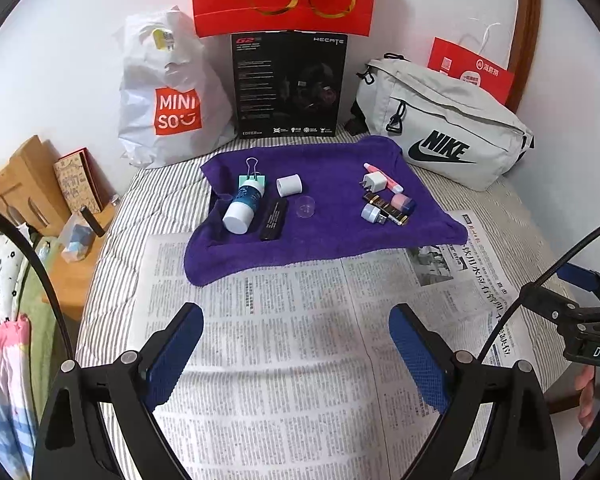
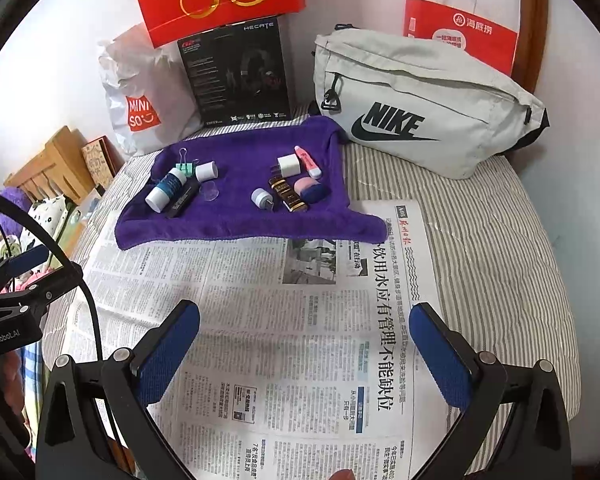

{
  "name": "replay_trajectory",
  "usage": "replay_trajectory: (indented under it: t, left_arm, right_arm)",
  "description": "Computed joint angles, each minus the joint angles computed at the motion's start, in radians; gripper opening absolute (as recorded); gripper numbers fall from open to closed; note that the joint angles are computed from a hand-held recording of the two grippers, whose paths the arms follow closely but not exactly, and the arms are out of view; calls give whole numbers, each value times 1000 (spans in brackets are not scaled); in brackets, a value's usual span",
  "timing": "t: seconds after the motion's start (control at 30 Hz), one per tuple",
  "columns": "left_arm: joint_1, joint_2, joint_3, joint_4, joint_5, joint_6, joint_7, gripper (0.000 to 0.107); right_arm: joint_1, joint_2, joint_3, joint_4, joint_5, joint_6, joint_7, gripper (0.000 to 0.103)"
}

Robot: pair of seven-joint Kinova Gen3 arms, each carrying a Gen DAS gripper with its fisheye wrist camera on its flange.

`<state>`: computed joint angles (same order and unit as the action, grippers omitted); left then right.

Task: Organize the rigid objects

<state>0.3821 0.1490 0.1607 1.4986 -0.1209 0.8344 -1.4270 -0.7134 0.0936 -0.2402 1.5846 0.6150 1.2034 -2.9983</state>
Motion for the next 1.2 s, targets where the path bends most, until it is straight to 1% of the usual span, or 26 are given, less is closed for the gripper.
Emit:
replay_trajectory:
  t: [0.17, 0.3, 0.37, 0.43, 0.53, 0.6, 0.77, 1.2]
  left_arm:
    - [11, -8, -2, 9, -29, 9, 25, 94]
    - [6, -12, 1, 8, -23, 17, 16, 94]
    - [12, -15, 1, 9, -38, 14, 31, 94]
    - [1, -16, 4, 7, -15, 13, 12, 94]
    - [4, -16, 2, 7, -19, 11, 28, 94]
    - [-1, -13, 4, 4, -4, 16, 13, 94]
    - [8, -12, 3, 1, -24, 21, 25, 94]
    - [-2, -19, 4, 7, -9, 18, 13, 94]
  right_arm:
    - [-4, 4, -3, -1, -6, 0, 1, 103]
    - [-11, 4, -4, -3, -3, 4, -2, 103]
    - [-13, 2, -5, -4, -2, 4, -2, 103]
    - [-18, -1, -7, -2, 8, 6, -16, 103]
    - [-17, -6, -9, 1, 11, 1, -15, 103]
    - [-19, -8, -11, 1, 16, 6, -18, 103]
    - [-20, -11, -15, 0, 21, 14, -22, 103]
    - [-32, -8, -21, -9, 30, 33, -21, 103]
